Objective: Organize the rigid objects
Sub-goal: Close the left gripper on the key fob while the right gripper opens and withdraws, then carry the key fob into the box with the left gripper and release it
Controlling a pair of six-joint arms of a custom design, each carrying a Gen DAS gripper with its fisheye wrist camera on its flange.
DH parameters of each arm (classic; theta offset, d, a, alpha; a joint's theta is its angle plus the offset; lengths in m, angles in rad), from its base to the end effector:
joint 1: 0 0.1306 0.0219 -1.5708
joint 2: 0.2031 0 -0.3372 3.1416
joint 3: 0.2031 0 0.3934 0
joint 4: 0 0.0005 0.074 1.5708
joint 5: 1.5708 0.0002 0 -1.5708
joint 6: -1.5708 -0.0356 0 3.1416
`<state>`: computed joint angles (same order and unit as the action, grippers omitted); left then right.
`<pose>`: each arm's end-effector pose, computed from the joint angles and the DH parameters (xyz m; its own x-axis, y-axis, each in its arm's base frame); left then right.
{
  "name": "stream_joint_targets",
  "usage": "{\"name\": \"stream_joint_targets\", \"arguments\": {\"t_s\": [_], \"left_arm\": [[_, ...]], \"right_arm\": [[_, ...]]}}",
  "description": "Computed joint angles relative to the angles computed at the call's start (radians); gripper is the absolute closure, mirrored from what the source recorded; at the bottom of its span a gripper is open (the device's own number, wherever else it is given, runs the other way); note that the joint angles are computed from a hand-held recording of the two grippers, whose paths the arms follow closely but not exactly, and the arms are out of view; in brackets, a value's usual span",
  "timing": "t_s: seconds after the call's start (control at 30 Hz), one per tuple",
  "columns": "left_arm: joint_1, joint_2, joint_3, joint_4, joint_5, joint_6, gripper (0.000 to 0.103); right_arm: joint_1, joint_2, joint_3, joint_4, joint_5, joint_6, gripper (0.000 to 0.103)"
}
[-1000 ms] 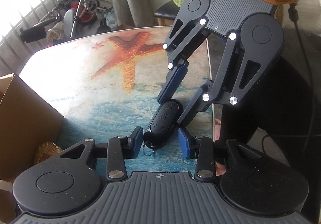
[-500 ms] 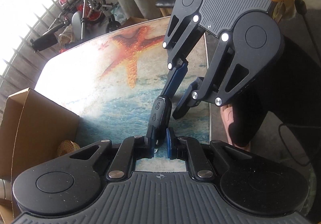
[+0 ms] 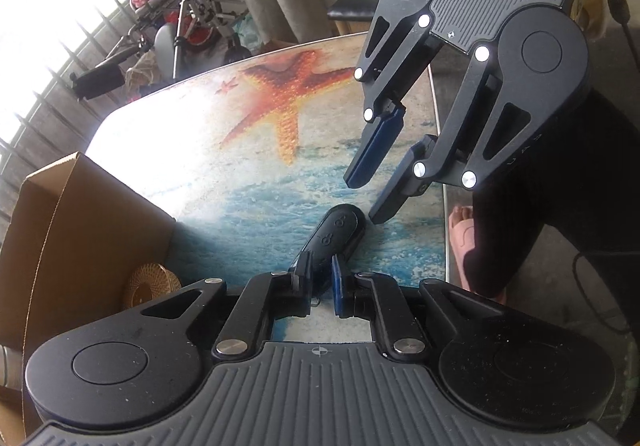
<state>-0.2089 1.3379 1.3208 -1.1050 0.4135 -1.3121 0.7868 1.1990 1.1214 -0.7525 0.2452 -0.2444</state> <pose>0.4384 -0.1081 0.3648 0.1230 0.8789 -0.4610 0.9443 0.0393 0.3267 0.3105 0.2984 0.3523 -0.6439 -0.3132 -0.6981 -0.4282 0.9036 -0.0105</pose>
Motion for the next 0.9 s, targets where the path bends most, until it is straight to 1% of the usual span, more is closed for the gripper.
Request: {"name": "stream_joint_targets", "arguments": {"t_s": [0.03,0.07,0.1,0.13,0.17,0.23,0.27,0.3,0.33,0.37,0.4,0.43,0.47,0.5,0.53,0.57,0.6,0.67,0.73,0.83,0.87,0.9], "left_arm": [[-0.003,0.024,0.028,-0.033,0.001,-0.029,0.080],[-0.007,0.047,0.051,-0.051,0.006,-0.063,0.069],[-0.013,0.063,0.068,-0.063,0.003,-0.093,0.064],[-0.020,0.087,0.095,-0.093,-0.007,-0.141,0.060],[-0.025,0.107,0.116,-0.105,-0.011,-0.164,0.059],[-0.040,0.130,0.143,-0.108,-0.026,-0.166,0.058],[-0.047,0.153,0.169,-0.138,-0.027,-0.183,0.059],[-0.055,0.185,0.207,-0.178,-0.030,-0.192,0.061],[-0.061,0.208,0.240,-0.219,-0.042,-0.182,0.069],[-0.072,0.246,0.292,-0.286,-0.067,-0.136,0.076],[-0.076,0.251,0.302,-0.303,-0.085,-0.090,0.078],[-0.079,0.250,0.301,-0.301,-0.095,-0.055,0.079],[-0.083,0.242,0.293,-0.298,-0.117,-0.004,0.083],[-0.082,0.235,0.285,-0.299,-0.123,0.033,0.087],[-0.080,0.224,0.269,-0.284,-0.119,0.062,0.087],[-0.069,0.211,0.252,-0.273,-0.104,0.096,0.087],[-0.061,0.217,0.257,-0.286,-0.090,0.114,0.087],[-0.033,0.216,0.253,-0.287,-0.046,0.190,0.088],[-0.012,0.190,0.217,-0.243,-0.016,0.235,0.088],[0.029,0.148,0.179,-0.220,0.061,0.262,0.088],[0.042,0.122,0.160,-0.197,0.087,0.265,0.088],[0.053,0.070,0.113,-0.129,0.113,0.272,0.088]], "right_arm": [[-0.005,-0.005,-0.004,0.003,-0.003,-0.010,0.079],[-0.013,-0.014,-0.013,0.011,-0.002,-0.026,0.079],[-0.020,-0.023,-0.023,0.019,-0.004,-0.039,0.079],[-0.027,-0.031,-0.031,0.021,-0.011,-0.052,0.079],[-0.032,-0.037,-0.037,0.022,-0.015,-0.063,0.079],[-0.042,-0.052,-0.055,0.029,-0.025,-0.078,0.079],[-0.044,-0.055,-0.060,0.030,-0.027,-0.080,0.079],[-0.050,-0.059,-0.069,0.037,-0.030,-0.085,0.079],[-0.054,-0.061,-0.074,0.042,-0.038,-0.090,0.079],[-0.061,-0.063,-0.082,0.050,-0.052,-0.093,0.078],[-0.064,-0.070,-0.092,0.067,-0.055,-0.093,0.078],[-0.067,-0.074,-0.098,0.076,-0.061,-0.095,0.078],[-0.071,-0.077,-0.102,0.080,-0.068,-0.096,0.078],[-0.074,-0.081,-0.105,0.086,-0.070,-0.101,0.078],[-0.077,-0.083,-0.109,0.092,-0.074,-0.108,0.078],[-0.081,-0.087,-0.116,0.103,-0.082,-0.117,0.078],[-0.085,-0.091,-0.123,0.114,-0.091,-0.132,0.078],[-0.092,-0.100,-0.136,0.137,-0.120,-0.163,0.078],[-0.102,-0.107,-0.149,0.177,-0.153,-0.192,0.078],[-0.107,-0.108,-0.150,0.217,-0.182,-0.219,0.078],[-0.109,-0.110,-0.151,0.229,-0.197,-0.228,0.077],[-0.117,-0.112,-0.151,0.254,-0.222,-0.254,0.077]]}}
